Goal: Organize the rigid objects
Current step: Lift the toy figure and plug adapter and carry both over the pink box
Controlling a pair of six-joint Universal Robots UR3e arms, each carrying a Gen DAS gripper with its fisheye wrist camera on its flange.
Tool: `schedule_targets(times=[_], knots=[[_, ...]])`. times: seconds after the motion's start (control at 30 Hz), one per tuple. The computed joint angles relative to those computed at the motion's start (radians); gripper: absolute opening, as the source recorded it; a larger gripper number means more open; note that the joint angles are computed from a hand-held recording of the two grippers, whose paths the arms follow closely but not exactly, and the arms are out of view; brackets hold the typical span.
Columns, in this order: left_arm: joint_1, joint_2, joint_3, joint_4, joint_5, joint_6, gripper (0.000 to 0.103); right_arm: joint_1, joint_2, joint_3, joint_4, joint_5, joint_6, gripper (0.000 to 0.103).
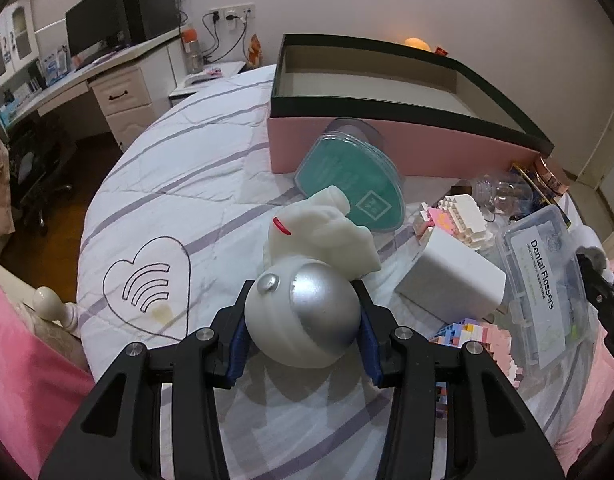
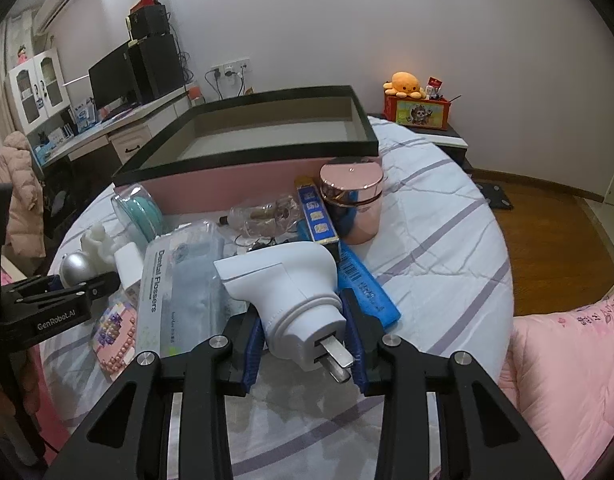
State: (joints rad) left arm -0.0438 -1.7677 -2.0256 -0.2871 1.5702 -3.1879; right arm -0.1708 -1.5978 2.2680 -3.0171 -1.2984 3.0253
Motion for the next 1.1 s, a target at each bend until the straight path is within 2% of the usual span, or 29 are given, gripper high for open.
schedule_targets(times=[0.23, 0.7, 0.93, 1.1], knots=[[-0.002, 0.057, -0.031, -0.001, 0.007, -0.006, 0.046, -0.018, -0.075, 0.028, -0.003, 0.007, 0.004, 0.036], [-0.021, 0.282, -0.066, 0.050, 0.030, -0.003, 0.046, -0.094, -0.357, 0.081, -0.006, 0.088, 0.003, 0.036], [-0.057, 0.377, -0.062, 0.069, 0.031, 0.005, 0.046, -0.164, -0.535, 0.121, 0.015, 0.161, 0.006, 0.036], [-0.069, 0.445, -0.085, 0.094, 0.034, 0.016, 0.046, -0.258, -0.708, 0.154, 0.082, 0.254, 0.005, 0.036]])
